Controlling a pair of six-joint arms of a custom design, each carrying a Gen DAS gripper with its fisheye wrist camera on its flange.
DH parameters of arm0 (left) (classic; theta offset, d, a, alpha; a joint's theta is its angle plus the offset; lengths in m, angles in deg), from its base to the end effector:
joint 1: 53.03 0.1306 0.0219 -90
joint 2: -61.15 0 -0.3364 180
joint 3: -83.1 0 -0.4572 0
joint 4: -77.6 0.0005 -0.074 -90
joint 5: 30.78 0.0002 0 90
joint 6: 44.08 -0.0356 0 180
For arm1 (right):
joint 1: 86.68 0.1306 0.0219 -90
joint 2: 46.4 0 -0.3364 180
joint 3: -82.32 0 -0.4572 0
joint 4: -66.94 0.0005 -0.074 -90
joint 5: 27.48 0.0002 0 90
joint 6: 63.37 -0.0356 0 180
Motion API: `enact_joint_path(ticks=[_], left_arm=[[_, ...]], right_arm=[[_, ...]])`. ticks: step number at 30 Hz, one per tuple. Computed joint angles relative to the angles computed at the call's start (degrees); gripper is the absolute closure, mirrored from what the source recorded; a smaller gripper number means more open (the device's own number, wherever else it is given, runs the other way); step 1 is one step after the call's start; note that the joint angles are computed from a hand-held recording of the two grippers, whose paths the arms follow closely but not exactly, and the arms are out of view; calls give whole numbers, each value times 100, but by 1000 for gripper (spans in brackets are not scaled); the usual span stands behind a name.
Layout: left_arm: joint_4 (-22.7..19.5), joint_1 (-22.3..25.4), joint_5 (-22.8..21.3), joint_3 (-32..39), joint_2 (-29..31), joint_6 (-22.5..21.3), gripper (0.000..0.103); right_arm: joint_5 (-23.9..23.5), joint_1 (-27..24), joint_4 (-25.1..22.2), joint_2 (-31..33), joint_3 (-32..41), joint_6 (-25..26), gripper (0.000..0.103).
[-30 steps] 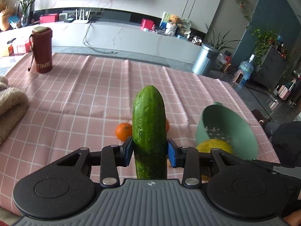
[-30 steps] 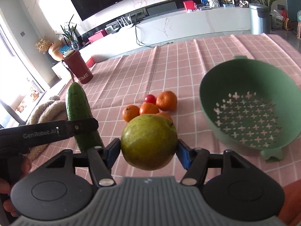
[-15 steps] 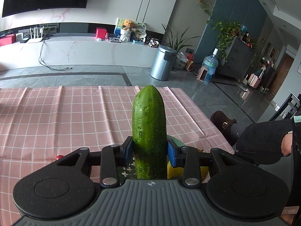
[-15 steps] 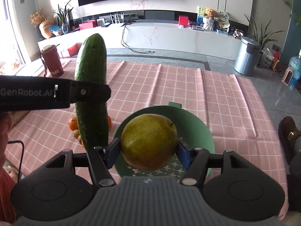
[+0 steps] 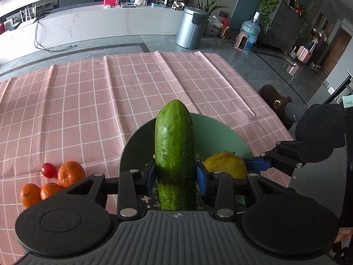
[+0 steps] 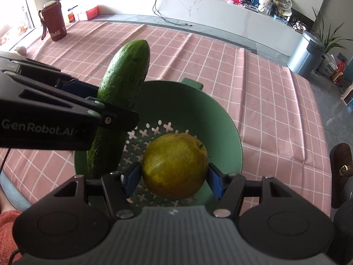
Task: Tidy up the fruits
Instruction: 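Lift the cucumber with the left gripper while the right gripper carries the pear over the colander, then lower and open the left gripper in the colander while the right gripper releases the pear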
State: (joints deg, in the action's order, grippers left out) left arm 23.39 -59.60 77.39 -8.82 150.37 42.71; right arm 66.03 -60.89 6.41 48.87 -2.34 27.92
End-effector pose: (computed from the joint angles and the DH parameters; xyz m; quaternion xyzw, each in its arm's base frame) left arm 0.5307 -0.0728 0.3691 0.1272 0.9352 -0.1593 0.2895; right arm 0.5088 0.2429 0.3707 -0.2187 0.9415 0.0251 0.2553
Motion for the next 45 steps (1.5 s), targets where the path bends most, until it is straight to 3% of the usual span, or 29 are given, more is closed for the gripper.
enact_joint_path(ticks=[10,16,26,30,33,39,42,45], left_arm=[[-399,-66,-69,383,585,-338,61],[-478,-85,-28,532,808,-348,60],[-455,-183,-336,579,883,-463,59],[-376,-181,-381,538,797,-481,42],[-398,-169,-355,508,697,-567,39],[-233,-35,-199,194,141,-625,39],[-105,119,-84,-34,-269,-700,38],[-18,292,-52,-249,-673,-840,38]], right_arm=[[-113,-105,-109,494,253,598,43],[-110,-121,-26,548,179,869,42],[-174,-140,-12,595,209,1036,42],[-77,-120,-132,620,284,1019,40],[145,-58,6,545,265,1083,30],[553,54,-68,373,314,836,30],[726,139,129,42,95,425,30],[587,221,297,-344,-149,-234,30]])
